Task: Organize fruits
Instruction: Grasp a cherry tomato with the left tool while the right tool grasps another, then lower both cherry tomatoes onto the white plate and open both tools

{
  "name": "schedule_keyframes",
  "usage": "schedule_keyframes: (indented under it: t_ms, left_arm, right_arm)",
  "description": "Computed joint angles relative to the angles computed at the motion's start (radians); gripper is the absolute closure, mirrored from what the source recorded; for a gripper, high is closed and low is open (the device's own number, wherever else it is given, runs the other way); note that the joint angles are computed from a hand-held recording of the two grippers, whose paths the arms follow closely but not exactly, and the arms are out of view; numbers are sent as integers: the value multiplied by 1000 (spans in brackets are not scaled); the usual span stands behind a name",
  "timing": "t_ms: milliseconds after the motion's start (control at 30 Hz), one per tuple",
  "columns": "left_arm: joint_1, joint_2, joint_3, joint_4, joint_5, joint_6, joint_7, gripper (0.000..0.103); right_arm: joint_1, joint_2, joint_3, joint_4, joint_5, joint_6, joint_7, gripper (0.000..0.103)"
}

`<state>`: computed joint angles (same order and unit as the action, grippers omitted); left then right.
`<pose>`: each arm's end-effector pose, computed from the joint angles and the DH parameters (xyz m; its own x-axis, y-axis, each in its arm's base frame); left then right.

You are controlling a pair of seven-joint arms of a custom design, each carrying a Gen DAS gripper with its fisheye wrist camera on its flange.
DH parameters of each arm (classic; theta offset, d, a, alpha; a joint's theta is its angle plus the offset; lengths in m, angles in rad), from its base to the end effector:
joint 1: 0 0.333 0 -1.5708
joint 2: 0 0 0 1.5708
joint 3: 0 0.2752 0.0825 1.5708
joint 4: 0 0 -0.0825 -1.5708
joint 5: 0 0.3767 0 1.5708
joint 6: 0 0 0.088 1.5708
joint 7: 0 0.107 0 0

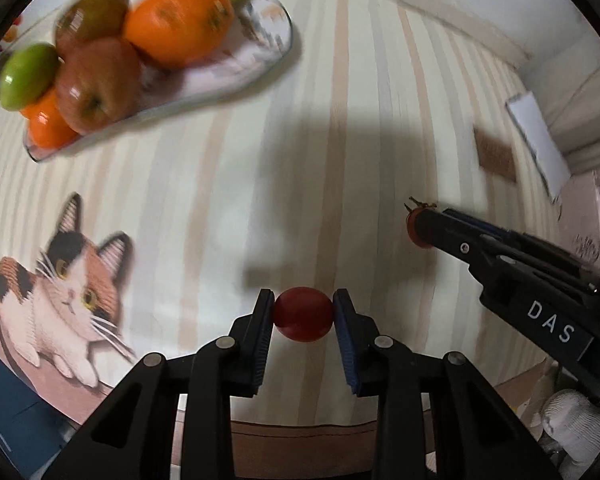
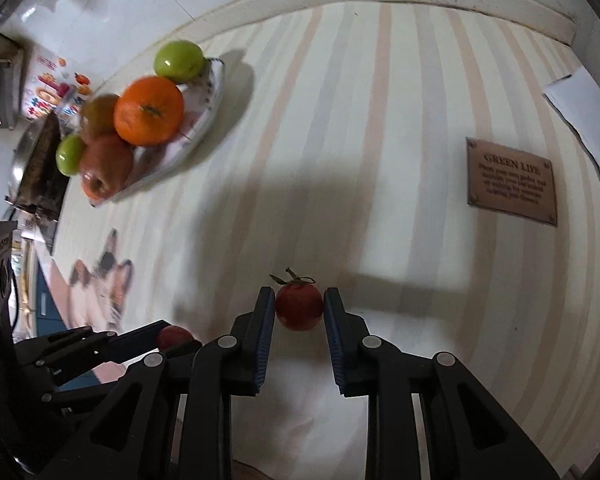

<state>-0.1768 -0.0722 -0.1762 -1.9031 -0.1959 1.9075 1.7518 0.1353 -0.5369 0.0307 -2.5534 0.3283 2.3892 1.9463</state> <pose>0.5051 -0.2030 0.4969 -0.4597 -0.8735 0.1601 -0.8880 0.4488 -0.1006 0.4204 0.0734 0.4564 -0.3299 -0.8647 -0.3787 -0.8801 0.4268 -0.2080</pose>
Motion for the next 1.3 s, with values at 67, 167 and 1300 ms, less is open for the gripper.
schedule_keyframes:
  t_ms: [67,167,1300]
  left_arm:
    - [13,8,15,42,-16,8,1,76]
    - [35,58,24,141,-35,30,-12,76]
    - [53,68,-8,187,156,107,-214,11]
  right_arm:
    - [14,17,-30,25,46,36,-33,76]
    - [76,93,-124,100,233,100,-166,76]
    - [-48,209,49,441,-215,-130,75,5]
